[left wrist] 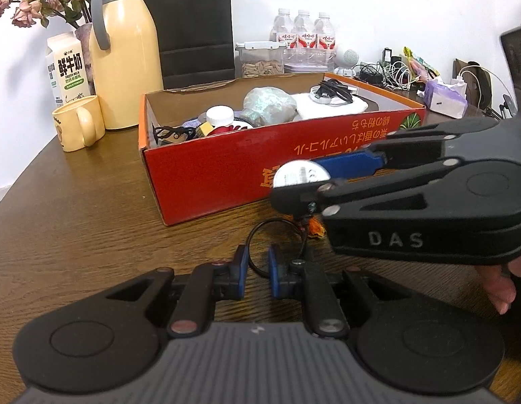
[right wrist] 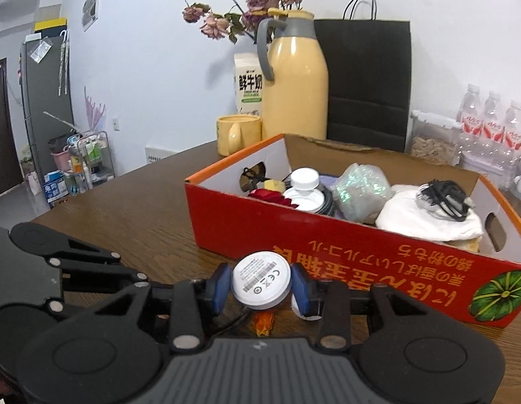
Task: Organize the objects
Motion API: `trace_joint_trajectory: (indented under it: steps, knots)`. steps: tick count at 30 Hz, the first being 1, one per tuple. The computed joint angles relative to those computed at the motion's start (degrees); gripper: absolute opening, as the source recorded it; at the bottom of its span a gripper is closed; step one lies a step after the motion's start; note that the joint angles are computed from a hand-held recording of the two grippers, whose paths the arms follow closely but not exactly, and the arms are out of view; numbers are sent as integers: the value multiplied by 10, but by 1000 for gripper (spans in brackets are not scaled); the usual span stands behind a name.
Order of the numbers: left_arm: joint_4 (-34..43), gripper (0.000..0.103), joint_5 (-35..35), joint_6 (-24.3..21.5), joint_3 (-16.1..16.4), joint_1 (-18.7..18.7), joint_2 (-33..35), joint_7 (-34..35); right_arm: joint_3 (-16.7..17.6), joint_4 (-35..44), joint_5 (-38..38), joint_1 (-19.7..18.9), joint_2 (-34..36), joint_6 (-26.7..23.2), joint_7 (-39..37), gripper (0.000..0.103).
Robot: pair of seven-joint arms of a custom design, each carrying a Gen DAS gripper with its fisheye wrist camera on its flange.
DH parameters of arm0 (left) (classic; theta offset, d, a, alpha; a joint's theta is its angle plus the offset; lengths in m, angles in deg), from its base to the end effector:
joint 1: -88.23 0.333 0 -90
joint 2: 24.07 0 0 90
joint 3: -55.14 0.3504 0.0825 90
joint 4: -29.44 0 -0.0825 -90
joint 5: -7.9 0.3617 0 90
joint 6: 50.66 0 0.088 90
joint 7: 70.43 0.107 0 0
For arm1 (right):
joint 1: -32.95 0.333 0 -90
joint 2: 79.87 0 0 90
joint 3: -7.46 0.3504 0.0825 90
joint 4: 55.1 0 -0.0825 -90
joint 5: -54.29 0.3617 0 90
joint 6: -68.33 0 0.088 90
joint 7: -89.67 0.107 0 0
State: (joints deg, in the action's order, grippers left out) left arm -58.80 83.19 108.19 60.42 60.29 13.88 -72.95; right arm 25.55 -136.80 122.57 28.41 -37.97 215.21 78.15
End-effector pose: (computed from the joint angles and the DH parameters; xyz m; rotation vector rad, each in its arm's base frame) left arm 0.6544 -0.3348 0.3419 -1.6838 1.6175 -0.7659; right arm 0.7531 0.1024 0.3514 -2.0096 0.6506 -0.3544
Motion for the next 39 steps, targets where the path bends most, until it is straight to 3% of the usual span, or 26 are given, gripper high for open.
trace_joint_trajectory:
  steps: [2,8,11,17,20,24,29,31,33,35,36,37,39]
  knots:
    - [1,14,-1,-1,0,-1,1,1,14,-10,35,-11,-5,18,-40,38]
    - [1,14,-2,-9,0,-4,1,3,4,-13,61,-17,-10,-1,-46,38]
    - [1,14,-3,-15,0,-5,0,4,11,-20,114,-23,-15,18,-94,38]
    - [1,14,-4,-22,-2,-6,-1,-3,-15,6,141,-18,-4,12,-71,38]
    - [-1,14,-5,-25,0,-8,-4,-26,-20,15,143,-20,3,13,-58,38]
    - [-3,19,70,-14,11,-19,-14,-126,-22,24,138,-26,12,13,-43,38]
    - [36,29,10,-13,-28,6,11,-50,-18,25,135,-35,15,8,-40,38]
    - [48,42,-24,-20,-28,3,21,-21,-16,21,138,-38,13,5,-46,38]
    - [58,42,-57,-31,-25,-3,29,5,-17,19,138,-39,12,1,-46,38]
    - [63,31,-92,-39,-24,-4,35,33,-17,18,137,-41,12,-5,-46,38]
    - [63,16,-96,-46,-15,-13,35,33,-17,17,138,-42,11,-8,-47,38]
    - [61,11,-102,-44,-11,-17,34,35,-17,16,140,-43,11,-11,-48,38]
    - [56,11,-108,-31,-1,-22,32,29,-17,13,143,-46,8,-16,-54,38]
